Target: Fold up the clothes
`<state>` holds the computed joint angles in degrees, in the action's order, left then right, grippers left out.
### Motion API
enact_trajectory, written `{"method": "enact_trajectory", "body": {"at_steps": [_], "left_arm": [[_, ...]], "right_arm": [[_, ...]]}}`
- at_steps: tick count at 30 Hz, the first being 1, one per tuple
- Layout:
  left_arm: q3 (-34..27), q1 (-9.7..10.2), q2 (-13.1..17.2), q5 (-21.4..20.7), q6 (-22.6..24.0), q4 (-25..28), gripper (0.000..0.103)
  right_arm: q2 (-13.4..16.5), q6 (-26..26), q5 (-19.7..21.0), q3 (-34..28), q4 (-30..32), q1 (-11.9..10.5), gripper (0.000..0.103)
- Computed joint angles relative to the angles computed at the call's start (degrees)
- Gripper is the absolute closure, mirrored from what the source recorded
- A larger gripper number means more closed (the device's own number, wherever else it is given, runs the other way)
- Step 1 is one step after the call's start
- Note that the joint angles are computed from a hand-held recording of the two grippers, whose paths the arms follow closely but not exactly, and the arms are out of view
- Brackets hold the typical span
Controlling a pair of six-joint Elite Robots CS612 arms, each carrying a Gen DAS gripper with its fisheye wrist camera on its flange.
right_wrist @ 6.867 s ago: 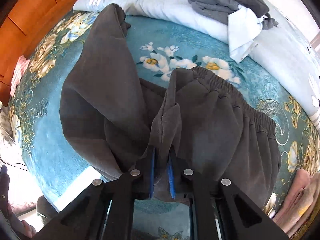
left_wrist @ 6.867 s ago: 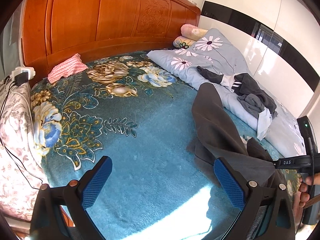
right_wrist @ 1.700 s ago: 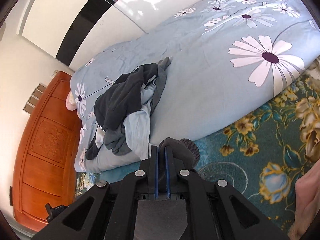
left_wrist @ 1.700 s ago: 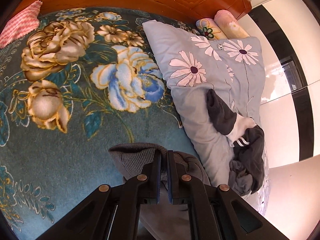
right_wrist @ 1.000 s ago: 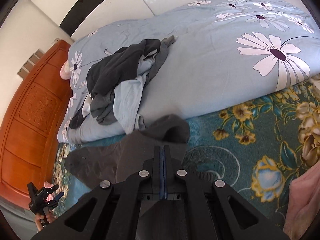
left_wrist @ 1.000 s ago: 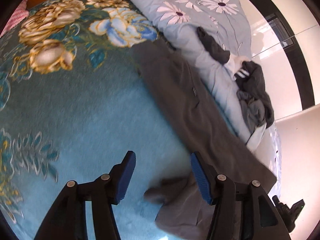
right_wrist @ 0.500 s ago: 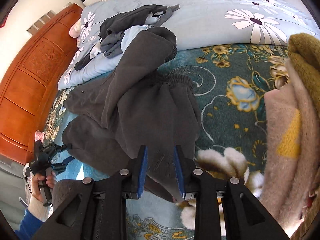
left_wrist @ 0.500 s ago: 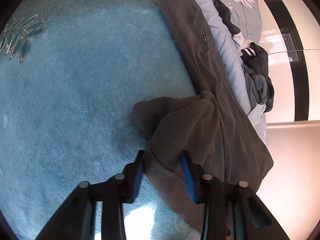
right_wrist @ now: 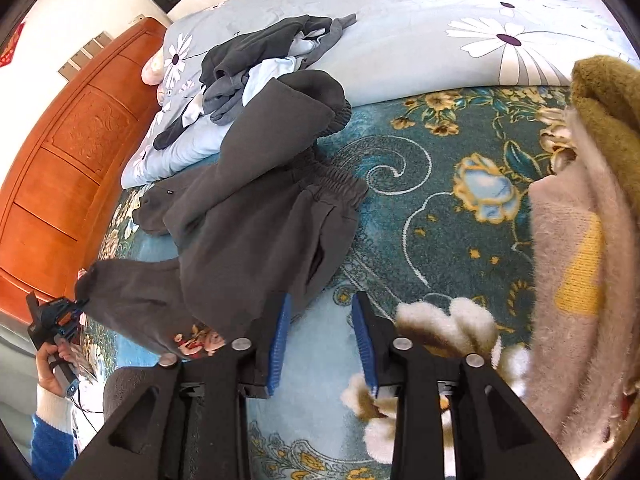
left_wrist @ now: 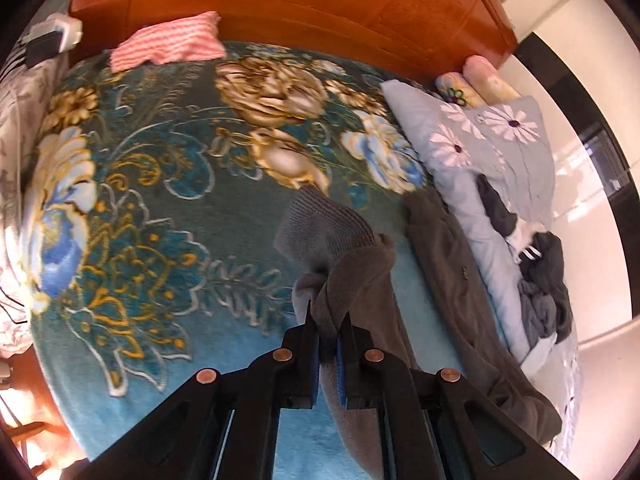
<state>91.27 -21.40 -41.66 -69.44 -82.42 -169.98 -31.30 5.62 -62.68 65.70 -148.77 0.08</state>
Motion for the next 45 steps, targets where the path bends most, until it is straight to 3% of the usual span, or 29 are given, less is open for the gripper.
{"method": "enact_trajectory", "body": {"at_steps": [3, 7, 9, 14, 15, 16, 17, 19, 22, 29, 35, 39, 45], "left_arm": [[4.0, 0.31, -1.3, -0.3, -3.3, -1.3, 0.096], [6.4, 0.26, -1.2, -2.1, -6.4, -4.2, 0.096], [7.0, 0.14, -1.2, -2.5, -6.7, -5.1, 0.096], [7.4, 0.03, -1.3, -3.0, -5.5, -6.4, 0.096], [7.5, 0.02, -1.4, -3.1, -5.3, -6.6, 0.096], [7.6, 0.04, -1.4, -3.3, -5.0, -6.9, 0.096], [7.6, 0.03, -1.4, -3.4, -4.8, -7.0, 0.096], [7.9, -0.1, -1.6, -3.5, -4.3, -7.8, 0.096], [8.6, -0.37, -1.8, -3.4, -3.7, -9.3, 0.096], [10.4, -1.04, -1.4, -5.3, -3.8, -13.8, 0.096], [12.0, -1.83, -1.6, -3.6, -4.5, -15.7, 0.096], [12.9, -1.76, -2.0, -1.7, -3.4, -16.2, 0.096], [13.5, -1.79, -1.2, -1.8, -4.4, -14.8, 0.096]], "right_arm": [[3.7, 4.6, 3.6, -5.0, 2.4, 0.2, 0.052], [9.0, 12.4, 6.8, -12.1, 4.4, 0.7, 0.052], [11.2, 14.7, 5.9, -15.8, 6.9, 1.1, 0.052], [13.9, 21.3, 5.8, -19.9, 6.8, 1.3, 0.052], [13.9, 21.3, 5.1, -20.5, 7.8, 1.5, 0.053], [14.0, 21.2, 4.3, -21.0, 8.7, 1.6, 0.065], [14.1, 21.2, 3.6, -21.6, 9.7, 1.8, 0.071], [13.0, 18.9, 1.4, -20.7, 9.8, 2.2, 0.079], [9.6, 14.9, -1.5, -16.1, 5.7, 2.6, 0.082], [-1.9, 11.5, -8.3, 4.5, -10.4, 1.2, 0.084], [-8.3, 8.2, -8.5, 16.2, -10.9, -0.4, 0.084], [-9.8, 4.4, -8.6, 19.8, -9.3, -0.3, 0.085], [-8.7, 5.2, -8.8, 20.0, -7.1, -0.2, 0.085]]}}
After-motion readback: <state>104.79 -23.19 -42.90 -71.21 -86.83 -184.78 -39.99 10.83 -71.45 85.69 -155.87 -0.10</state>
